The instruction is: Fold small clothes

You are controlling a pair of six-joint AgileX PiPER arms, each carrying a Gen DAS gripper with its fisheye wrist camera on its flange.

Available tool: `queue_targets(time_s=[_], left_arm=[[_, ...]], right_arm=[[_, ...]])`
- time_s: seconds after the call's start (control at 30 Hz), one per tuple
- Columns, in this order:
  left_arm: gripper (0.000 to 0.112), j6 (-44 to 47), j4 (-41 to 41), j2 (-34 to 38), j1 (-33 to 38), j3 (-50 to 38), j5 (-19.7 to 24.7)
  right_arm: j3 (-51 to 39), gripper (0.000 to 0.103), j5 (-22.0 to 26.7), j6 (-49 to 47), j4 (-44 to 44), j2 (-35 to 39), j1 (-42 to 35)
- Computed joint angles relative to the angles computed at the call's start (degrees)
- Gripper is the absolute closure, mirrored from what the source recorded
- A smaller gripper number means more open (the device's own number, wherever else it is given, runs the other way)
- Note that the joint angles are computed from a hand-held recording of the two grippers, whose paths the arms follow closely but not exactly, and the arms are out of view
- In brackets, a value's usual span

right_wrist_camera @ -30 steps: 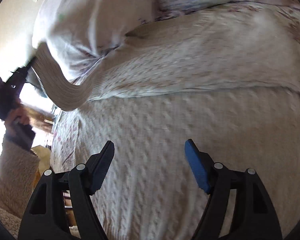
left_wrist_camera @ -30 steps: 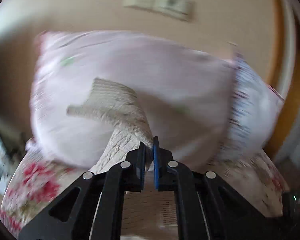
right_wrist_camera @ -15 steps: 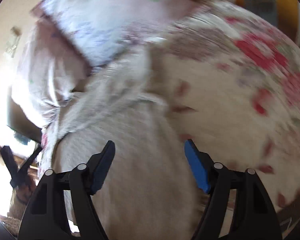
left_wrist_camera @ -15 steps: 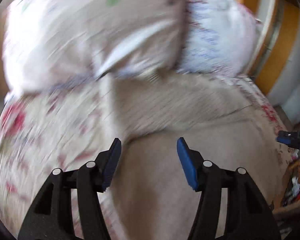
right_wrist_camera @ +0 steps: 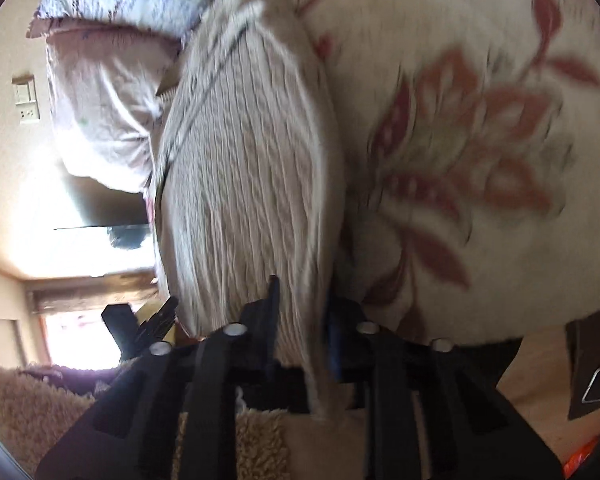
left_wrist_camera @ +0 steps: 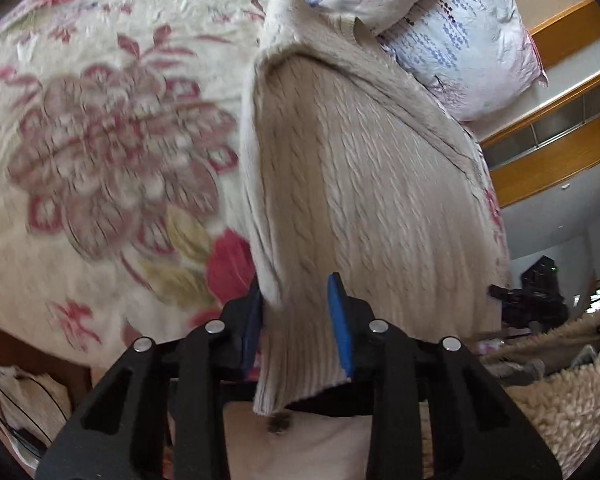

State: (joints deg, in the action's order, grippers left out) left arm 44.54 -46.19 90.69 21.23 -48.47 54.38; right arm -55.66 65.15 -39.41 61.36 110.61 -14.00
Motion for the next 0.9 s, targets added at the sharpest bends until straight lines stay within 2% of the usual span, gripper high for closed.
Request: queue_targets(time_s=[0.07,0.17,0.23,0.3,0.33,0.37,0.4,0.43,0.47,0.5,0.53,0.57,0.67,0.7,0.77,0.9], left_arm=[[0.105,-0.4,1.3,1.8,0.3,-1.0,3.5],[0.106,-0.2,-1.9,6.5,1.1,-7.3,10.2],[0.106,1.0,-6.9,11.0,0.5,-16.0,12.3],[0.106,-0.8,-10.1,16.2,-0.8,-26.8,12.3],[0.106,-1.0,-13.3,19.6,-1.5,-32.5,10.7],[0.105,-2.8,-15.4,23.1,-2.4,-38.2,8.7],[0.103,-6.2,-17.1,26.8,-3.6,-44.0,5.2],[0.096,-10.2,-16.6,30.3,-4.5,-49.7,4.0],[0.081,-15.6,-14.2,33.6,-5.8,-55.4,1.6],[0.072,-21.1,-9.4,36.5,-7.0,-61.1,0.6],[0.062,-24.8,-5.4,37.8,-7.1,-64.6,1.6],[0.058,-26.6,-3.7,38.1,-7.0,-65.8,1.6],[0.049,-22.0,-6.1,36.2,-4.7,-61.1,1.7],[0.049,-22.1,-4.4,36.5,-4.7,-61.2,1.9],[0.049,-23.8,-1.1,38.4,-4.5,-63.2,5.2],[0.049,-26.1,1.9,43.0,-5.8,-69.2,9.0]], right_arm=[[0.3,0.094,0.6,-1.1,2.4,0.0,0.4],[-3.0,0.095,1.3,-3.7,10.6,0.9,1.2],[-10.0,0.095,1.4,-4.2,16.6,3.1,2.6],[-20.0,0.095,-0.6,-3.1,21.0,6.8,4.6],[-25.7,0.095,-3.0,-0.7,21.4,9.1,5.6],[-31.5,0.094,-6.0,2.3,21.6,11.5,6.7],[-37.2,0.093,-11.3,5.7,21.3,14.2,8.0],[-42.9,0.089,-14.3,11.2,18.7,16.9,9.0],[-48.3,0.07,-16.5,16.9,14.8,19.5,9.6],[-51.8,0.048,-19.6,22.7,11.0,21.2,10.5],[-53.0,0.043,-20.4,26.1,8.6,21.8,10.4],[-52.0,0.042,-21.1,27.3,8.5,21.4,10.6],[-44.1,0.032,-21.8,21.3,10.2,17.5,10.3],[-42.1,0.032,-22.7,20.0,9.4,16.4,10.5],[-41.1,0.032,-22.7,19.5,9.5,16.1,10.5],[-42.2,0.032,-20.7,18.3,10.1,17.3,9.5]])
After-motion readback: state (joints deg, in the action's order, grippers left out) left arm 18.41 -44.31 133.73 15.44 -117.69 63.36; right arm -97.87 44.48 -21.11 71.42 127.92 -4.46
